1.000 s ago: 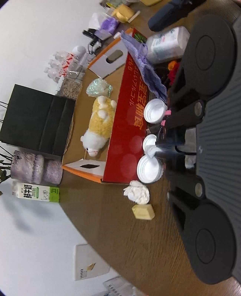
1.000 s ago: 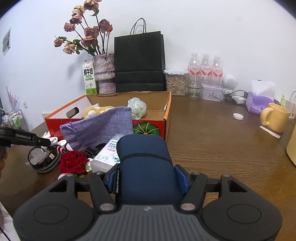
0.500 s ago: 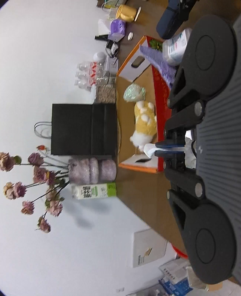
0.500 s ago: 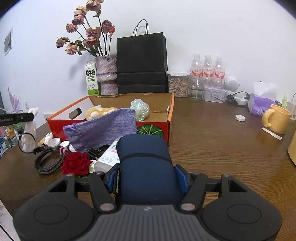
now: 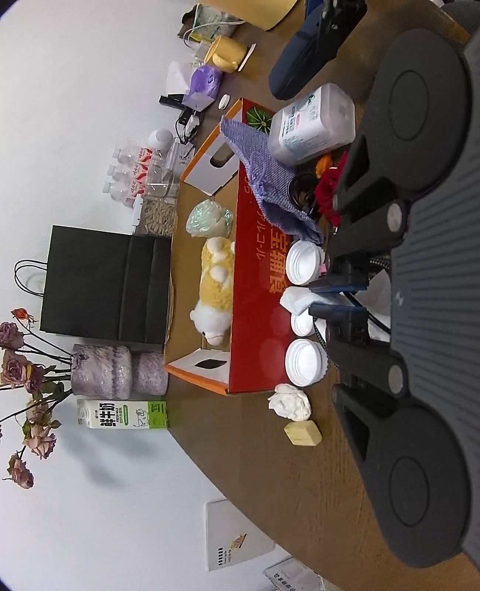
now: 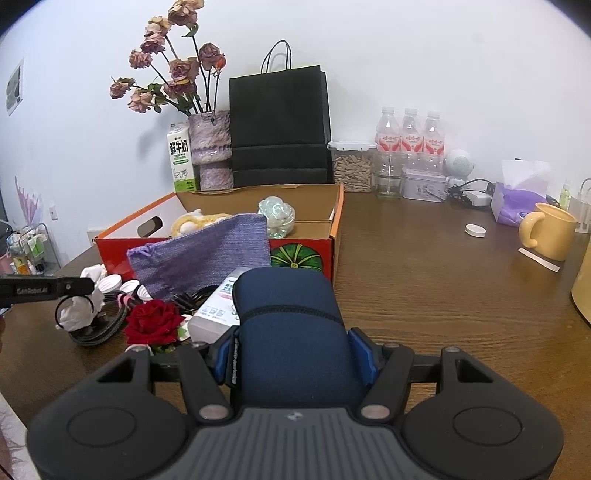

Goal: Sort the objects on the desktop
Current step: 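Lift the tissue with the left tool while the right tool holds the navy pouch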

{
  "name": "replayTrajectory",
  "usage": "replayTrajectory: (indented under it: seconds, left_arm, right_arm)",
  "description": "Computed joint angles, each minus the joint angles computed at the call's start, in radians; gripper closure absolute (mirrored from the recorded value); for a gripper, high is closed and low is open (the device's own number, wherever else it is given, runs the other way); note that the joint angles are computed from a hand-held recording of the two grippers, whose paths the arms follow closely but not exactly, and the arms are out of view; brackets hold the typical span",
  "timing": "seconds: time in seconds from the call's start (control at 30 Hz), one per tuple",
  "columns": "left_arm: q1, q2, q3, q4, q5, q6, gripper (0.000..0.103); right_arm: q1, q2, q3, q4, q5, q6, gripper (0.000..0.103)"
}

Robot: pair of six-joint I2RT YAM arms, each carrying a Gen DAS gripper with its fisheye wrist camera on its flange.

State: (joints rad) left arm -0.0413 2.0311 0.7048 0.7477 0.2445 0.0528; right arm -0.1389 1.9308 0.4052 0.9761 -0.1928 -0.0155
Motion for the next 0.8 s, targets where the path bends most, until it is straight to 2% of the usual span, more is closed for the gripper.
replayTrajectory:
  seconds: [0.07,0.13,0.17,0.2,0.3,0.47,0.53,0.67,0.8]
  left_arm:
    - [0.011,-0.022,-0.024,0.006,0.01,0.01,0.092]
    - [0.026,-0.043,-0.043,0.004,0.012,0.007,0.078]
    - [0.034,-0.05,-0.05,0.007,0.015,-0.002,0.067]
    - [0.043,-0.057,-0.057,0.01,0.018,-0.009,0.063]
    - [0.071,-0.076,-0.062,-0.007,0.034,-0.025,0.06]
    - [0.103,-0.062,-0.021,-0.066,0.044,-0.064,0.062]
    - [0.101,-0.049,-0.005,-0.079,0.033,-0.052,0.062]
    - [0.093,-0.032,0.019,-0.126,0.071,-0.026,0.059]
    - [0.047,0.001,0.04,-0.126,0.008,-0.004,0.056]
  right_arm:
    - [-0.002,0.004,0.0,0.002,-0.001,0.002,0.042]
    - [-0.005,0.008,0.002,-0.001,-0.003,0.003,0.042]
    - [-0.006,0.011,0.004,-0.002,-0.004,0.003,0.042]
    - [-0.007,0.014,0.004,-0.001,-0.005,0.004,0.042]
    - [-0.008,0.017,0.003,0.001,-0.007,0.004,0.042]
    - [-0.009,0.023,0.001,0.01,-0.015,0.004,0.042]
    - [-0.01,0.025,0.003,0.007,-0.018,0.002,0.042]
    - [-0.011,0.026,0.002,0.008,-0.019,0.004,0.042]
    - [-0.013,0.026,0.006,0.003,-0.021,0.001,0.042]
